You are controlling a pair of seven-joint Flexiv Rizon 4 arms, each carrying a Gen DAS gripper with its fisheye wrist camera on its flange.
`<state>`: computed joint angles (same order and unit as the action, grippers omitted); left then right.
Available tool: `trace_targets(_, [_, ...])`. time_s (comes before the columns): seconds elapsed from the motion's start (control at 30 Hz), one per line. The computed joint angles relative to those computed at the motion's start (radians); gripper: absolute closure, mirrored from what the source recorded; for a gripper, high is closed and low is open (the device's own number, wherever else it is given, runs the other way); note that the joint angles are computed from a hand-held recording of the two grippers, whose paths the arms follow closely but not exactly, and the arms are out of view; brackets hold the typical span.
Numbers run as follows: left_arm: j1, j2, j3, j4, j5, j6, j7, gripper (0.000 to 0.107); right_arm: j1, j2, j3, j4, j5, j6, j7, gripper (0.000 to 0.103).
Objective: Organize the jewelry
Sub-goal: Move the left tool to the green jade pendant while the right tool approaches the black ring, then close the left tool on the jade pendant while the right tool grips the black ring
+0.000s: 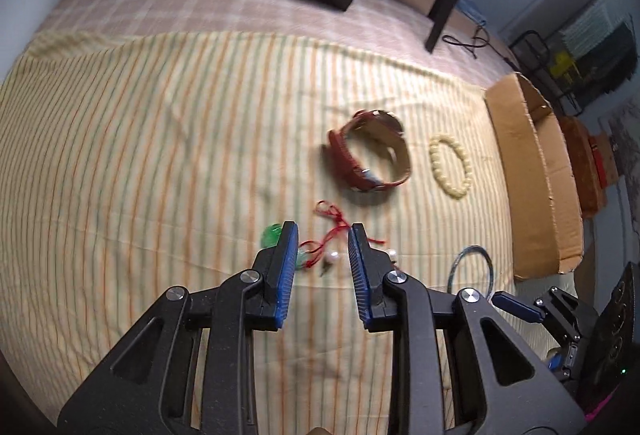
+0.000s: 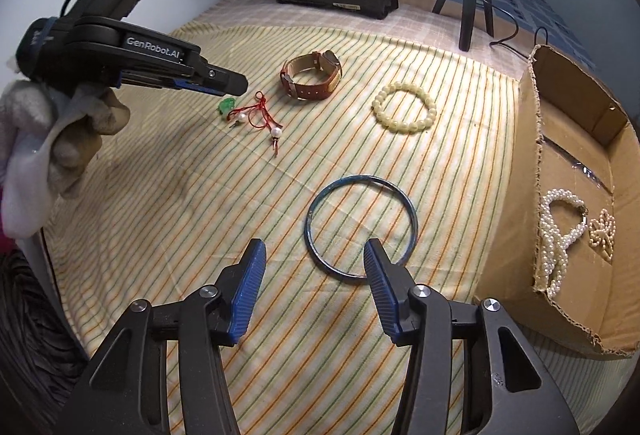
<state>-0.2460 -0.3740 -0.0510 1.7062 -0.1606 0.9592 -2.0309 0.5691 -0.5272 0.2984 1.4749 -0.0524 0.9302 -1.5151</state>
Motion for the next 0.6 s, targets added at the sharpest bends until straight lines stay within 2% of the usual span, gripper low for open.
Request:
trace_targets(0.3, [0.024, 0.012, -0.010, 0.043, -0.075, -0.016, -0.048, 0.081, 0.004, -0.006, -0.004, -0.001, -0.009, -0.003, -0.002, 0.054])
trace_targets(0.6, [0.016, -0.027, 0.003, 0.001, -0.045, -0.041, -0.094, 0.081, 0.003, -0.019, 0.002, -0.013, -0.003, -0.008, -0.006, 0.054])
